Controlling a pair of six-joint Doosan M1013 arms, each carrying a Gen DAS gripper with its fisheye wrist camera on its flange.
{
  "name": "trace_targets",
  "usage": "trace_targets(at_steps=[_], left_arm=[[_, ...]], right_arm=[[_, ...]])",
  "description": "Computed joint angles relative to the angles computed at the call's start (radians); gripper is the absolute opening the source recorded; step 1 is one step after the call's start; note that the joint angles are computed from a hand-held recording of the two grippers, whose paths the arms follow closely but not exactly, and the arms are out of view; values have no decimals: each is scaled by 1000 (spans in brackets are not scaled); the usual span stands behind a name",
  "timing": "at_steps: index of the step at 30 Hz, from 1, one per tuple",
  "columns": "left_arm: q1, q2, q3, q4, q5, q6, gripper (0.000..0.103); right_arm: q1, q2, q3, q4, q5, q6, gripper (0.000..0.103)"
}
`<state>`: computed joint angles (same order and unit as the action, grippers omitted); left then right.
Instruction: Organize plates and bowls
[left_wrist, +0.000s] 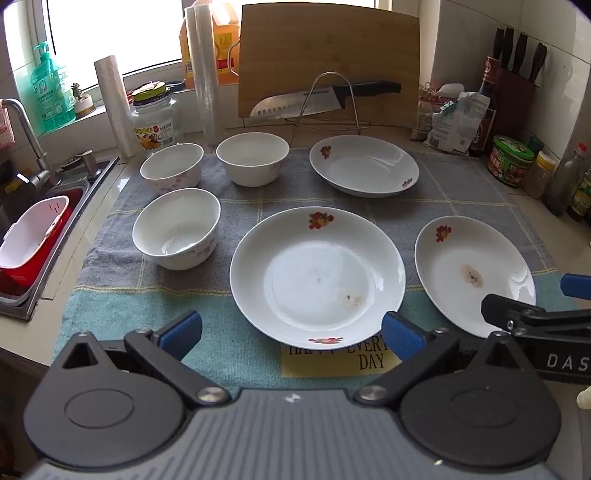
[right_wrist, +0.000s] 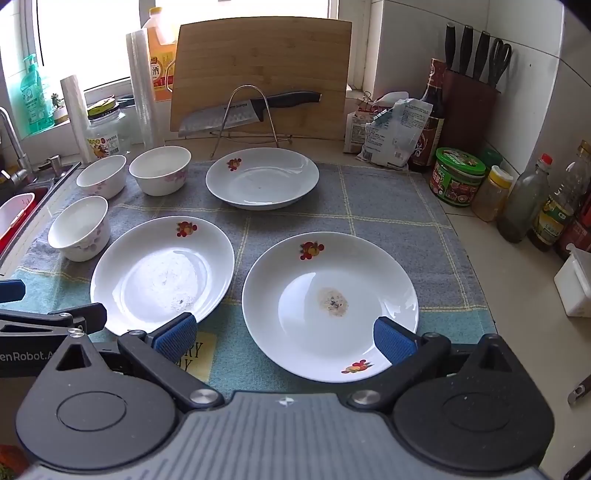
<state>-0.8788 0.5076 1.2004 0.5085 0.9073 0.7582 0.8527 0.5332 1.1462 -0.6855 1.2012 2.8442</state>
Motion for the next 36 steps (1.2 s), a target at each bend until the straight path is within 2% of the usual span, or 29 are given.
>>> trace_targets(at_steps=[36], left_arm=[[-6, -9, 3, 8, 9, -21, 102]], right_arm=[[8, -13, 15, -18, -15, 10, 103]])
